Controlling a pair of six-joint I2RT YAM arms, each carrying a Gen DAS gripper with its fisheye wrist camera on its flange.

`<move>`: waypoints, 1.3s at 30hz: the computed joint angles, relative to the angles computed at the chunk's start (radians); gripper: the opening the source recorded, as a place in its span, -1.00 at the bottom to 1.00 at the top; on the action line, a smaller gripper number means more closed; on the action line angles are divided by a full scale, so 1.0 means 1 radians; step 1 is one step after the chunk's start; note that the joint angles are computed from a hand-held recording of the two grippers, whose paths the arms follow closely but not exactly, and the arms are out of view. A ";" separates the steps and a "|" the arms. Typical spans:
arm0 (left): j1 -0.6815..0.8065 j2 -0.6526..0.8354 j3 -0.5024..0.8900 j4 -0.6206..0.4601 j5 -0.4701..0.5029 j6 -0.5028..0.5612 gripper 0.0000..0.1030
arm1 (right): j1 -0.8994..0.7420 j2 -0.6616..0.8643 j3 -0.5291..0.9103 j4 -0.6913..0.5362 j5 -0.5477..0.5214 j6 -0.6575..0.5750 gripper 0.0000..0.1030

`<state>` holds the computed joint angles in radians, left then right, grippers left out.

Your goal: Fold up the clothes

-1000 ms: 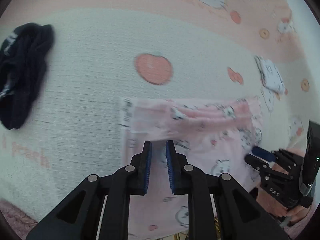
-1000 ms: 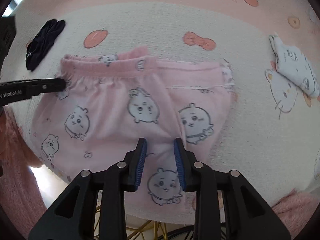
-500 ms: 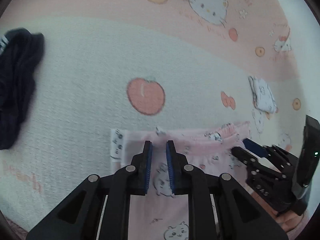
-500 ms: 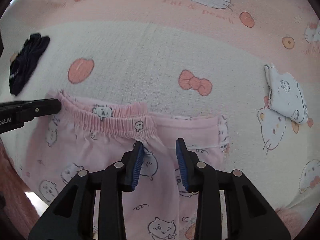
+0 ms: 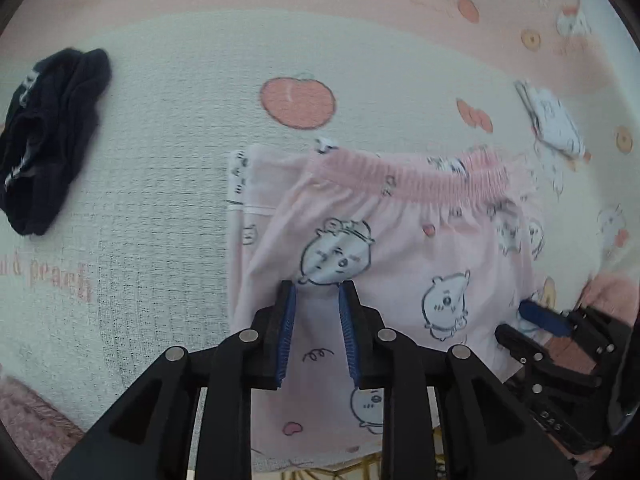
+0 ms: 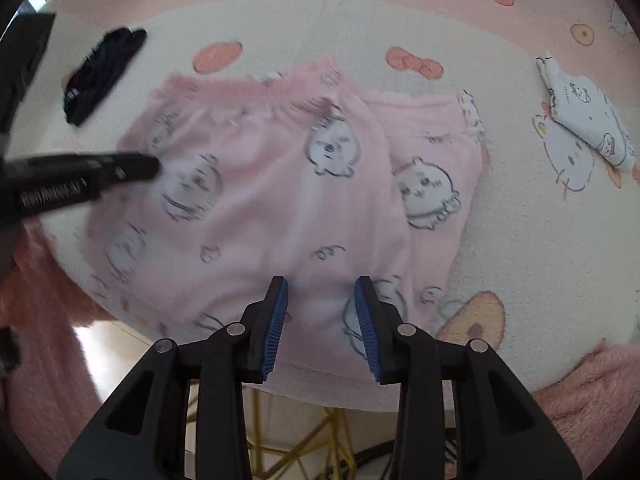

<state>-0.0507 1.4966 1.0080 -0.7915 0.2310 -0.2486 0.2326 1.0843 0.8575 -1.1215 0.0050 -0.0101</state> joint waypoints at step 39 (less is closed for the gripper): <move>-0.307 -0.165 -0.139 -0.008 -0.093 -0.194 -0.44 | -0.547 -0.028 -0.012 -0.127 -0.183 -0.257 -0.10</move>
